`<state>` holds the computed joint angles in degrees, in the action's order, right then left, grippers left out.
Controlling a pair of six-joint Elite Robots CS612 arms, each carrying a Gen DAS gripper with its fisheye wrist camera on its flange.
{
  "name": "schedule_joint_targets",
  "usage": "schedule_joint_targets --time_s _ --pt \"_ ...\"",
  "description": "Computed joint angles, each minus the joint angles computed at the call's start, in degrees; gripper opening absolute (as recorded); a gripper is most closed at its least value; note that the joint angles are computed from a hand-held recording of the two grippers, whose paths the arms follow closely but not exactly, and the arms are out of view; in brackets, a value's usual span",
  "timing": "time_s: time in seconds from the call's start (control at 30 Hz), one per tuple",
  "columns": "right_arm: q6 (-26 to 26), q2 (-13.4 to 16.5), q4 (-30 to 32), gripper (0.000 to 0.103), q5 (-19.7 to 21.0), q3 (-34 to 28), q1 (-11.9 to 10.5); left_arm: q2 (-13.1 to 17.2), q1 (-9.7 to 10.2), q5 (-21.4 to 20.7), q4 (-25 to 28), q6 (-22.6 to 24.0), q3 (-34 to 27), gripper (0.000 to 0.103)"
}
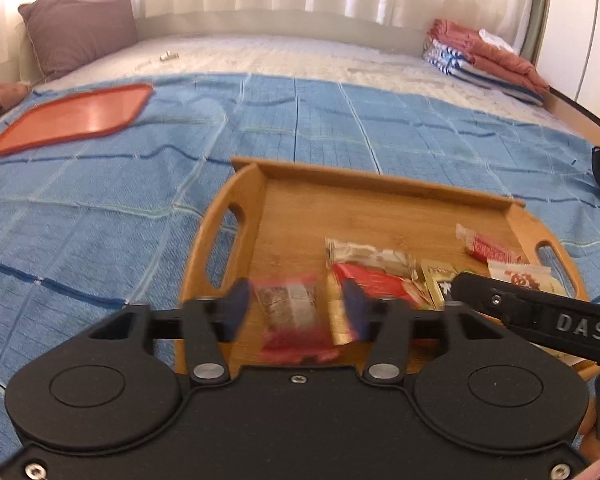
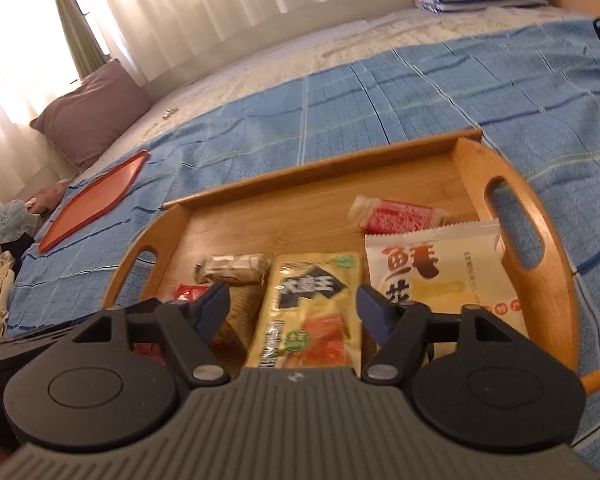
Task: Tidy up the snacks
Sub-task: 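Carry both snacks onto the wooden tray and open both tools, then withdraw both tools from the tray back to the snack pile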
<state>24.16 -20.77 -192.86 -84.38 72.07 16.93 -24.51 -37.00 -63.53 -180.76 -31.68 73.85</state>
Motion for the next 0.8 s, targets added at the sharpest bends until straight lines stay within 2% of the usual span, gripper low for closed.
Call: schedule_joint_targets --time_s 0.17,0.3,0.47,0.63,0.8 --pt "-2.06 -1.66 -3.23 0.085 1.03 2.76 -0.46 -1.51 -0.50 0.18 -3.12 1.64 2.51 0.080" --pt "-4.30 -3.50 -5.23 0.087 1.57 5.86 -0.97 -2.97 -1.30 0.46 -6.38 4.13 5.32 0.086" --pt "-9.01 -5.78 -8.35 0.088 0.83 10.63 -1.15 -4.91 -2.56 -0.02 -10.75 6.33 9.56 0.090" --pt "-14.09 -7.70 -12.40 0.089 0.74 15.82 -1.16 -6.77 -3.79 -1.41 -14.93 6.08 14.06 0.091" --pt "-19.38 -9.28 -16.20 0.091 0.60 20.37 -0.95 -8.01 -5.42 0.18 -19.58 7.58 18.13 0.092"
